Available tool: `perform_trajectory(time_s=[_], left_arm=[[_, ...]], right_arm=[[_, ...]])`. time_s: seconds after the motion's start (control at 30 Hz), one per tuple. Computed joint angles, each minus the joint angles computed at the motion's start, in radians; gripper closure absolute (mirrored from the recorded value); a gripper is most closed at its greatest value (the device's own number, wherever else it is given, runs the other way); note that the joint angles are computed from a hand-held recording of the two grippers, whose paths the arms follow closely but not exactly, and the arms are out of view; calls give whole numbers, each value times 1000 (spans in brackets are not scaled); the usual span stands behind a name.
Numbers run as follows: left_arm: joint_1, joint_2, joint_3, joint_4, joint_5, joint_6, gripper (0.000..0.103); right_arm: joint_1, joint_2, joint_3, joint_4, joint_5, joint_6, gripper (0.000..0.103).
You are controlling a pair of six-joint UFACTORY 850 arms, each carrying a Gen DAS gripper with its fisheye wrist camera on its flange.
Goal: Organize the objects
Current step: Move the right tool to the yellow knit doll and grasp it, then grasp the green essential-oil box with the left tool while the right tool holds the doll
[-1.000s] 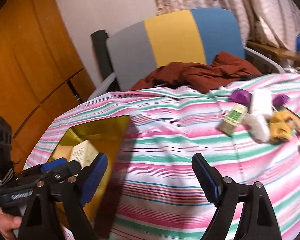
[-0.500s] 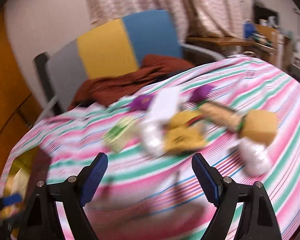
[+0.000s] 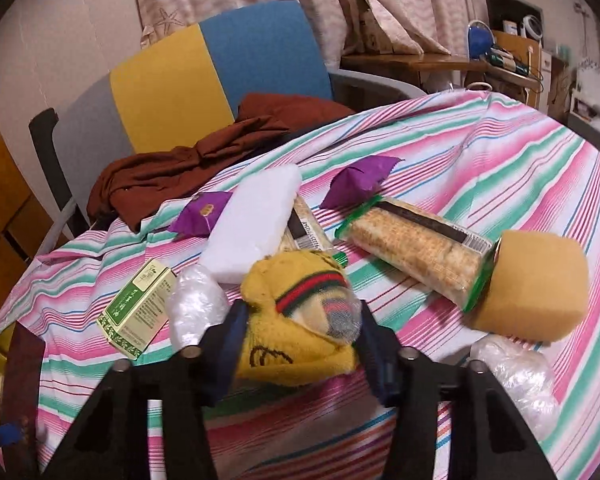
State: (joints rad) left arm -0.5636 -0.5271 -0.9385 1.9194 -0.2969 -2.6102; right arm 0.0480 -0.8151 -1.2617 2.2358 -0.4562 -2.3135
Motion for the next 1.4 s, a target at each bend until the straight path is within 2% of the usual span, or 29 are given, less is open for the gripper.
perform_trajectory(time_s=[0.1,0.23,0.3,0.5,0.6,0.67,0.77,0.8,0.83,0.87,0.9,0.93,1.03,1.1,1.27,1.4], left_arm=[[21,-38,-49,35,20,-12,19],[35,-109,-155,-78,7,152,19],[43,-136,-195,-78,5,176,19],[65,-242,-349,-265,-30,432,19],[72,-284,-404,-312,-39,510,19],[76,-297,-420,-291,-36,499,19],[65,-315,-435,-267,-102,474,23],[65,-317,-432,-235,-100,438,29],[65,-318,-428,-201,-102,400,42],[62,-322,-428,-202,-111,400,50],[58,-329,-430,-216,-125,421,62],[56,-335,-430,-211,-129,426,67],[49,-322,-390,-70,-150,327,72],[45,-314,-369,-34,-165,295,72],[35,-302,-346,-28,-184,262,72],[32,-279,-307,38,-168,155,72]], right_arm=[[-7,7,19,19,-30,-26,59],[-2,31,65,128,-54,-153,62],[-1,36,77,150,-64,-182,63],[-5,27,72,149,-60,-164,63],[-5,26,73,156,-62,-167,63],[-3,27,76,171,-61,-182,63],[-1,26,75,174,-58,-188,63],[-1,25,74,171,-58,-185,63],[-2,24,72,167,-58,-181,63],[-3,24,72,165,-58,-178,63],[-3,24,72,164,-58,-177,63],[-3,24,72,164,-58,-177,63],[0,24,72,177,-56,-190,63],[1,24,73,183,-55,-198,63],[5,29,80,217,-53,-236,63],[9,44,103,291,-77,-311,63]])
